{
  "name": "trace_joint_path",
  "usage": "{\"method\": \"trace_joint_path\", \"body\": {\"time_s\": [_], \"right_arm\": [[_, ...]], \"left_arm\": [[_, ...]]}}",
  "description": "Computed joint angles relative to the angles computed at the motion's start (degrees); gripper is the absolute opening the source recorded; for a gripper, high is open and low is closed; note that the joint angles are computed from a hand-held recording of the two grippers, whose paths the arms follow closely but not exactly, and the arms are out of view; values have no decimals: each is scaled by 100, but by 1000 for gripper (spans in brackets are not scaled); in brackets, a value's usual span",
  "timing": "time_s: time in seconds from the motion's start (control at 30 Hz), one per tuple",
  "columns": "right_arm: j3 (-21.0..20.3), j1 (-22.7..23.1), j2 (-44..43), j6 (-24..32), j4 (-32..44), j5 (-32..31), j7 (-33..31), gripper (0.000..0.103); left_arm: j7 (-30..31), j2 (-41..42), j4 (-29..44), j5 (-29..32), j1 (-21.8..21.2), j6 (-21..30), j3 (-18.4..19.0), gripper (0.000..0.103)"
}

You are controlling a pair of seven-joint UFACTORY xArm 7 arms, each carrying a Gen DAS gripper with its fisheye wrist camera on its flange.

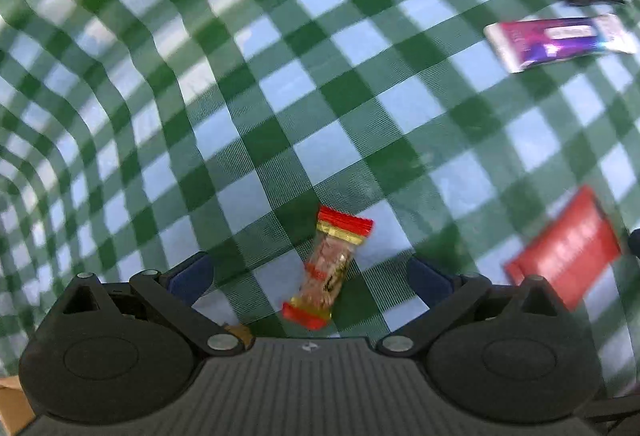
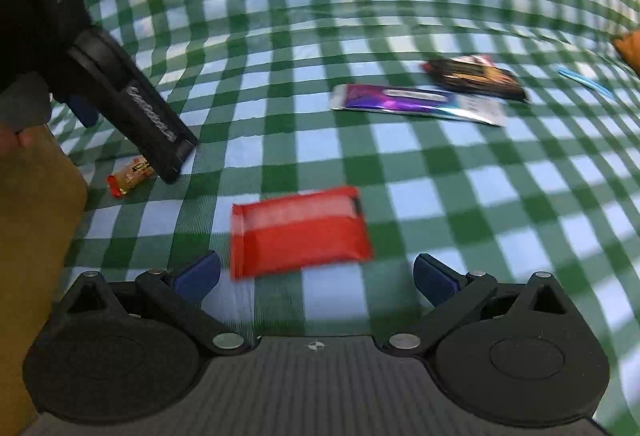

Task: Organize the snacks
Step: 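Grasp the small red candy with the left tool while the right tool grasps the red pack, then carry the red candy and red pack with both tools over the box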

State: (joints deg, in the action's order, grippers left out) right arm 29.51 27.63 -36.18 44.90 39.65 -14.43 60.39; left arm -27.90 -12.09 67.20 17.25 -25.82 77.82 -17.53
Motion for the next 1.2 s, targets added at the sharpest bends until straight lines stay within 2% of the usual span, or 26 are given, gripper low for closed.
{"method": "trace_joint_path", "body": {"time_s": [0.07,0.13,0.27,0.37,0.4,0.43,0.47,0.5,0.53,0.57,0.63,0.8,0.93,1.07,1.2], "right_arm": [[275,-262,192,-150,11,-435,114,103],[384,-384,177,-469,-120,-761,297,103],[454,-440,91,-699,-273,-979,545,103],[457,-436,141,-684,-240,-1029,576,103],[444,-431,140,-701,-251,-1046,584,103],[414,-387,120,-669,-258,-1026,557,102],[368,-350,125,-646,-258,-1006,498,99],[337,-304,81,-613,-258,-969,476,93],[321,-256,-18,-637,-293,-949,482,77],[334,-251,-52,-617,-281,-949,462,68],[335,-220,-93,-498,-240,-883,418,60],[222,-105,-450,-57,-174,-486,491,58],[293,-42,-990,506,18,-323,431,58],[444,-41,-1533,1234,487,-86,318,58],[655,-147,-1949,1888,1251,211,116,58]], "left_arm": [[-100,161,116,-215,71,62,101,103],[-58,171,102,-367,111,0,195,103],[6,77,-29,-635,236,-130,342,103],[-67,36,-77,-605,299,-177,327,103],[-14,-67,-175,-594,301,-277,331,93],[163,-212,-300,-745,280,-489,374,68],[383,-373,-414,-1075,239,-665,444,54],[419,-435,-437,-1190,243,-706,429,25],[453,-462,-440,-1254,261,-683,416,24],[424,-494,-456,-1218,288,-642,373,23],[406,-626,-551,-1234,324,-623,346,22],[415,-1302,-750,-1560,350,-569,367,22],[212,-2018,-675,-1879,284,-341,200,22],[-75,-2820,-460,-2158,177,120,-13,22],[-383,-3596,15,-2334,213,938,-254,22]]}}
